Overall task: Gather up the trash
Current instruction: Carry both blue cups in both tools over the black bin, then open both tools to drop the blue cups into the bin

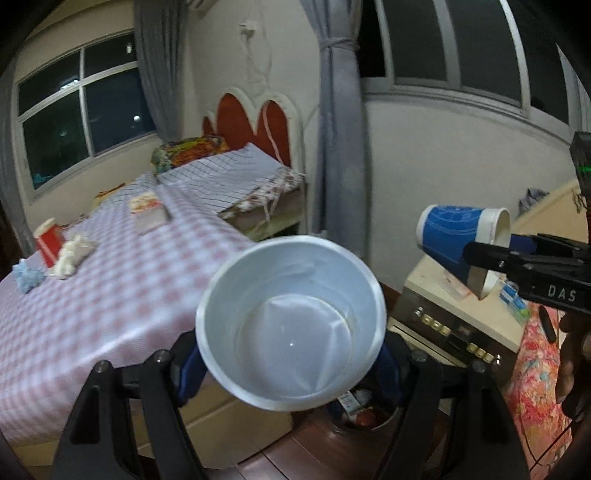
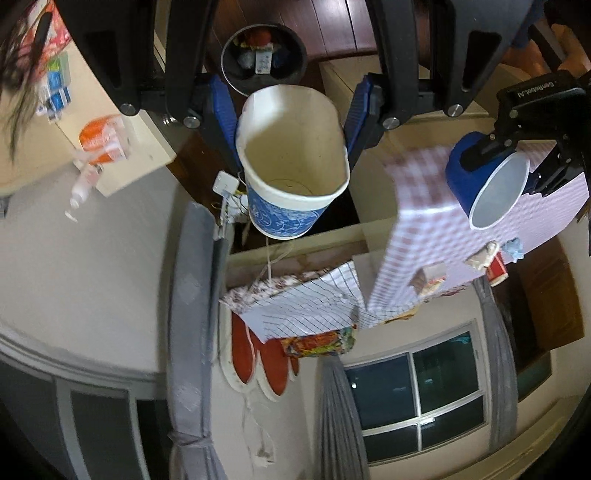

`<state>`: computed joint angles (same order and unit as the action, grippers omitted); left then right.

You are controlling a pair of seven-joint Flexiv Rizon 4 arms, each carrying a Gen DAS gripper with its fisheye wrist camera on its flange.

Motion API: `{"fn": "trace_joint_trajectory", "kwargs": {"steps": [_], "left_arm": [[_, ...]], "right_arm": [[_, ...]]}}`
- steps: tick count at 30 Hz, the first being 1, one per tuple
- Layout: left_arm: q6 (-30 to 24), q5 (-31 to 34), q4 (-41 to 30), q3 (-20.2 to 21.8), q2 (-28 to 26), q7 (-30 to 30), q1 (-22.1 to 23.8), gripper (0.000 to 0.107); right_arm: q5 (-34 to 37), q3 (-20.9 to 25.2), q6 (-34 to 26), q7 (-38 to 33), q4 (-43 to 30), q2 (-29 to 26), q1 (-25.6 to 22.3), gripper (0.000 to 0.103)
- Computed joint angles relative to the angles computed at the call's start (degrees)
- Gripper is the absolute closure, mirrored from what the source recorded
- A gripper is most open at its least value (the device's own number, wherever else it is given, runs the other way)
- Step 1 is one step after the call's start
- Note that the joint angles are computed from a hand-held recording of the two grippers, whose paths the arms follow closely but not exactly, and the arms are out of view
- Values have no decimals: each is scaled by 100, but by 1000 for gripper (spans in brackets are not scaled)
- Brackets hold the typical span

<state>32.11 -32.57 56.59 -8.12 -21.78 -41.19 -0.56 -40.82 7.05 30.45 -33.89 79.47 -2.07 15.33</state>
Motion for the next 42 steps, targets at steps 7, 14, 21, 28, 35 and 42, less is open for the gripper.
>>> {"fn": "trace_joint_trajectory", "kwargs": {"steps": [7,14,21,28,35,42], "left_arm": [[63,72,658,0,254,147,-247,30],[66,253,1079,60,354,103,-444,30],[-27,451,1256,83,301,104,-529,30],[-74,812,1410,130,93,-27,-650,30],[55,952,1582,102,-140,-177,-708,31],[263,965,1786,60,-350,-192,-725,30]], "right_arm": [[151,58,100,245,758,420,-275,49],[409,111,303,355,1328,654,-521,49],[721,116,513,358,1822,772,-679,49],[1192,62,658,132,2236,711,-759,49],[1552,-48,939,-43,2576,468,-834,49],[1835,-133,1287,-285,2791,145,-852,49]]}}
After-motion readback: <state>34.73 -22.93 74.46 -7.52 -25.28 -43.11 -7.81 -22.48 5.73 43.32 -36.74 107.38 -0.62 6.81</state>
